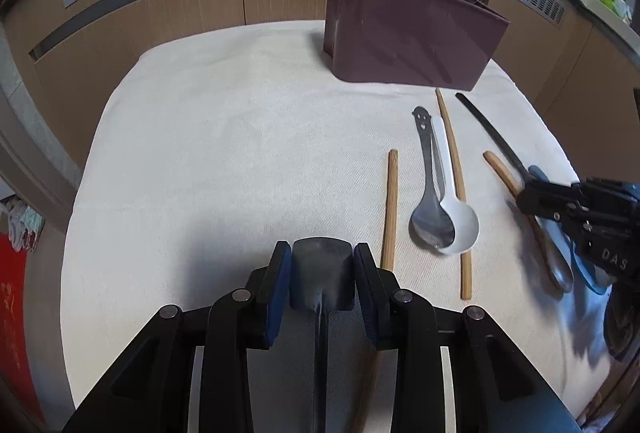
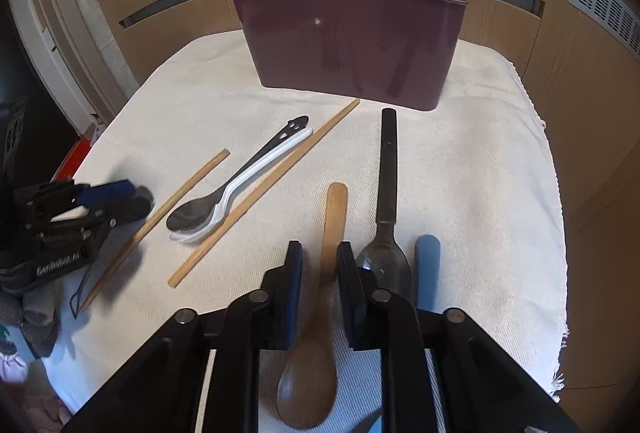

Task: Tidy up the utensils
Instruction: 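Lift the black spatula and wooden spoon and carry both over the holder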

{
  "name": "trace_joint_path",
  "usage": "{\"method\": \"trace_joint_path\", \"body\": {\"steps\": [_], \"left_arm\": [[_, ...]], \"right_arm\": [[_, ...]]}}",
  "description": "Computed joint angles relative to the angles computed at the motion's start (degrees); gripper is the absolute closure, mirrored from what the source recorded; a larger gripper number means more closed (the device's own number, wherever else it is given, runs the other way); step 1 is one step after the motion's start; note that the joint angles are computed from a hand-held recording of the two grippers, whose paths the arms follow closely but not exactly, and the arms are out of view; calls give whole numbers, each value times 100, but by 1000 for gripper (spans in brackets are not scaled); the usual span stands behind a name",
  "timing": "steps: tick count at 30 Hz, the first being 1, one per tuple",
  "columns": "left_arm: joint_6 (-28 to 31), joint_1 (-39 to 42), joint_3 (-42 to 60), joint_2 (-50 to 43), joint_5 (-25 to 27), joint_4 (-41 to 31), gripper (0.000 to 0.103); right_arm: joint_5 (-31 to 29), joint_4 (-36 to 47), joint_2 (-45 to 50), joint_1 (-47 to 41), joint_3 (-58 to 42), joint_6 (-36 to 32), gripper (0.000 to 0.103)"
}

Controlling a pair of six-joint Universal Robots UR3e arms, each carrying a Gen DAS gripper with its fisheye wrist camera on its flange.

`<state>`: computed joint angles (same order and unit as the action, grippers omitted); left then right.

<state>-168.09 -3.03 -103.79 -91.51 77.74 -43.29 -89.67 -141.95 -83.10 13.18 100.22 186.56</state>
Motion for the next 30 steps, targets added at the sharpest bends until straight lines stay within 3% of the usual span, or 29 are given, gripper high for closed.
{"method": "trace_joint_path", "body": {"steps": [6,8,9,10,12,16,18,20,24,27,30], "left_arm": [[152,91,20,70,-83,-181,69],[216,118,73,75,-122,-309,68],[247,116,117,61,-136,-377,66],[294,110,157,53,-144,-450,65],[376,89,208,63,-150,-594,60],[570,-108,322,-34,135,-645,59],[677,-131,487,-140,150,-784,61],[611,-134,589,-176,225,-873,70],[508,-97,108,378,221,-463,70],[180,109,-321,1103,-229,-194,70],[-203,177,-745,1775,-459,298,70]], "right_arm": [[-239,118,448,130,-469,105,79],[-356,61,487,190,-484,-7,83],[-441,11,473,240,-449,-90,92],[-325,440,403,209,-576,-189,92],[-243,404,213,162,-384,-255,92],[-49,304,-96,-2,-73,-216,92],[24,223,-280,-77,97,-178,92],[129,108,-584,-163,356,-142,92],[185,-200,-1221,-209,815,-59,92],[-120,-442,-1602,9,1008,65,92],[-908,-882,-1829,464,1159,284,92]]}}
